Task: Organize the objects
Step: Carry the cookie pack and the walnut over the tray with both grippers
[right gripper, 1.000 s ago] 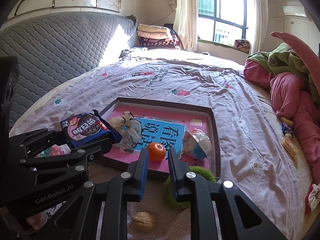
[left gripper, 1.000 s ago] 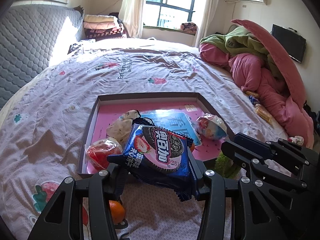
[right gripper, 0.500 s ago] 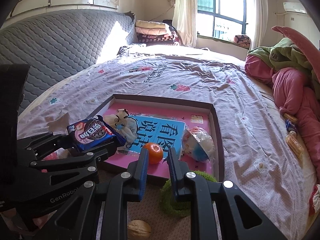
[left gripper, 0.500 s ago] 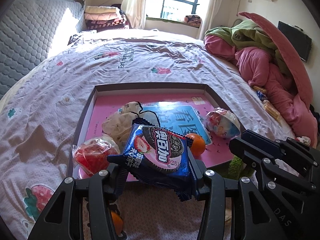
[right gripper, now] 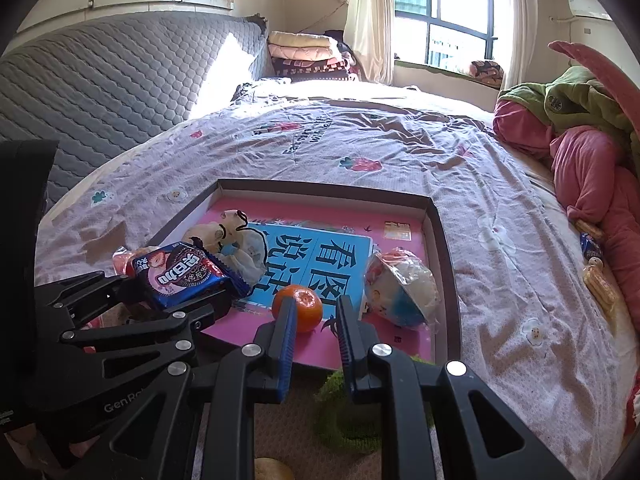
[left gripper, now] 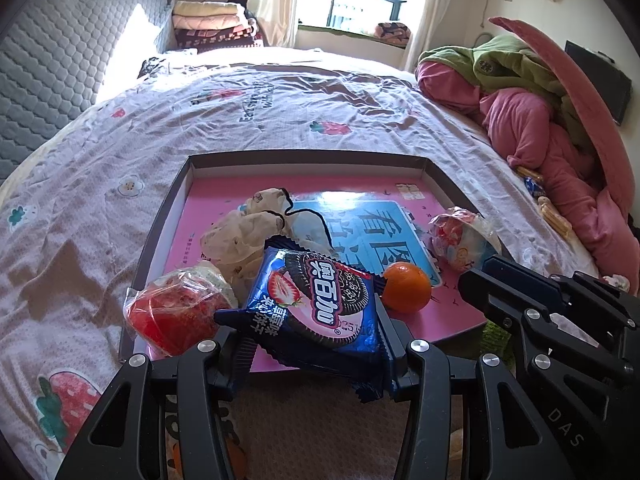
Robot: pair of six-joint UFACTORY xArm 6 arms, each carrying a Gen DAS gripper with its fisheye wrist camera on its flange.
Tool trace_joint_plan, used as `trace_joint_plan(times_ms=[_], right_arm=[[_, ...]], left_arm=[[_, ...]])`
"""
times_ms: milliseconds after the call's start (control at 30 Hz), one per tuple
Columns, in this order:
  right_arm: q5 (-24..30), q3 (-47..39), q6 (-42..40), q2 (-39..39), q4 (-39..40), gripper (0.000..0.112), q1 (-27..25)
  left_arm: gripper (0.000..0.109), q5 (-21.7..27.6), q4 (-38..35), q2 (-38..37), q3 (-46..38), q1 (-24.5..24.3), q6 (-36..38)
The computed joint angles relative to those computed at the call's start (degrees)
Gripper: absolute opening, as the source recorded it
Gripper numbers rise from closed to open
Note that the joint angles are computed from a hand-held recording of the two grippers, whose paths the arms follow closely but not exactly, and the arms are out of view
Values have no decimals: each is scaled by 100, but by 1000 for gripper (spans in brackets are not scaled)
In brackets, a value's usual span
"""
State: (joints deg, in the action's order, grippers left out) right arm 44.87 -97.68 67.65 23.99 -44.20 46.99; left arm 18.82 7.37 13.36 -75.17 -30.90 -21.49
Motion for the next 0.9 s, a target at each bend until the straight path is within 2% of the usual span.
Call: trace_joint_plan(times_ms=[900], right_arm=[[-16, -225, -248, 350, 359, 21, -191]], left_arm=[[52, 105, -336, 350, -301, 38, 225]])
